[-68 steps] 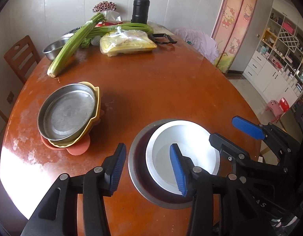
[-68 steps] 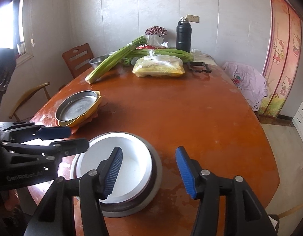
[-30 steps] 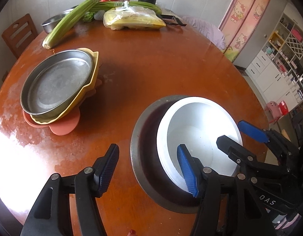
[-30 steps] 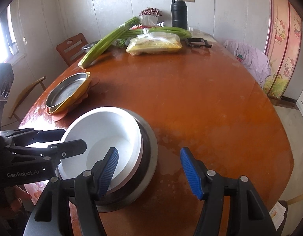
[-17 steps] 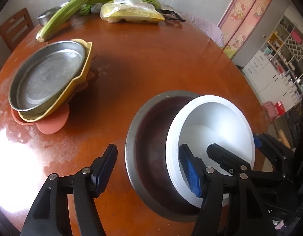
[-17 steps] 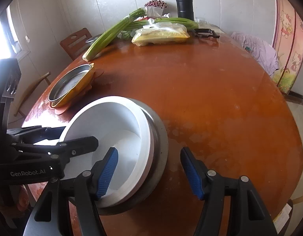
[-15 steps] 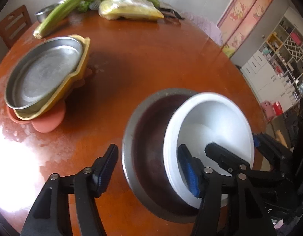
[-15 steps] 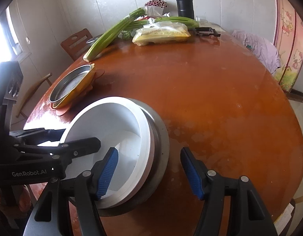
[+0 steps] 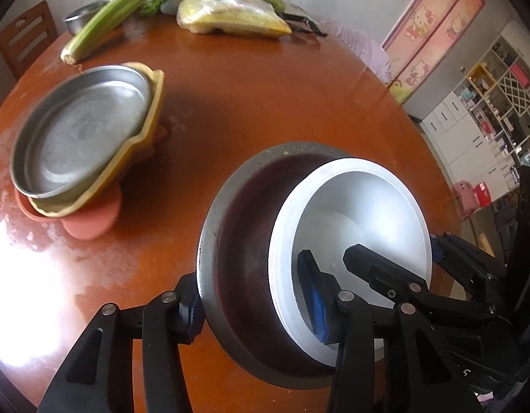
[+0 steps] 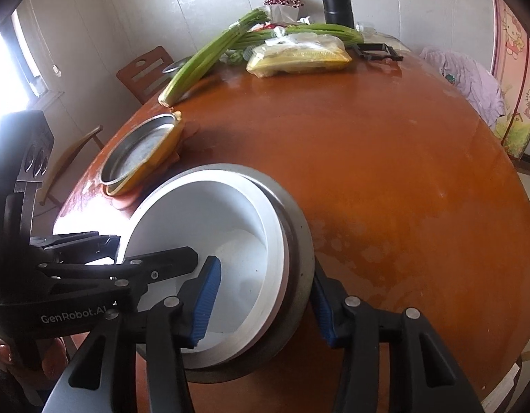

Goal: Organize plates and bowls
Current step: 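Lift the nested bowls and carry them toward the grey pan stack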

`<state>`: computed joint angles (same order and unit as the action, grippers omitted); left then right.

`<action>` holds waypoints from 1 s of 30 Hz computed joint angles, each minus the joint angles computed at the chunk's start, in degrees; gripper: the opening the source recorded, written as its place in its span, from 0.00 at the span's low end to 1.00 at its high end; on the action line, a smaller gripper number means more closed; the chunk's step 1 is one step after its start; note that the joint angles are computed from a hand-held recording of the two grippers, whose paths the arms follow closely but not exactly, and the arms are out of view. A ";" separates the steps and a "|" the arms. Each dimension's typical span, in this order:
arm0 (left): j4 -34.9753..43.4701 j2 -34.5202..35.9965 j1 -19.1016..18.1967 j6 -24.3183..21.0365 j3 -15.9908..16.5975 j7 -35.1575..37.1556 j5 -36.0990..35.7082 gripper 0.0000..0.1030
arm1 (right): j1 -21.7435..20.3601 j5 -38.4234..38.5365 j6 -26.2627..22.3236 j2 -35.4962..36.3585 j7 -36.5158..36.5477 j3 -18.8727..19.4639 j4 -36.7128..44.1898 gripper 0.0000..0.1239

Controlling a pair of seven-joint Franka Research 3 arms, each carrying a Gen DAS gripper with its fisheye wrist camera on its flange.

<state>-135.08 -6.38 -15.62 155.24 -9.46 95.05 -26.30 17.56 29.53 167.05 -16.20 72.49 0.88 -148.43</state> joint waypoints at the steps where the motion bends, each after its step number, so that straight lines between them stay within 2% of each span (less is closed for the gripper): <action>1: 0.14 -0.23 0.15 -0.06 0.22 0.18 -0.19 0.47 | -0.36 -0.87 -0.11 0.03 0.60 0.58 0.57 0.40; 14: 2.83 -3.27 3.80 -0.45 4.10 0.86 2.91 0.47 | 0.80 -5.11 -1.26 5.44 3.54 3.27 11.78 0.40; 23: 7.23 -1.79 7.45 -1.13 6.04 3.20 3.45 0.47 | 1.40 -10.83 -2.82 12.66 7.30 5.14 22.50 0.40; 30: 9.75 0.75 10.22 -1.86 6.33 5.37 1.78 0.47 | 2.38 -14.58 -4.47 18.73 9.70 5.34 30.14 0.40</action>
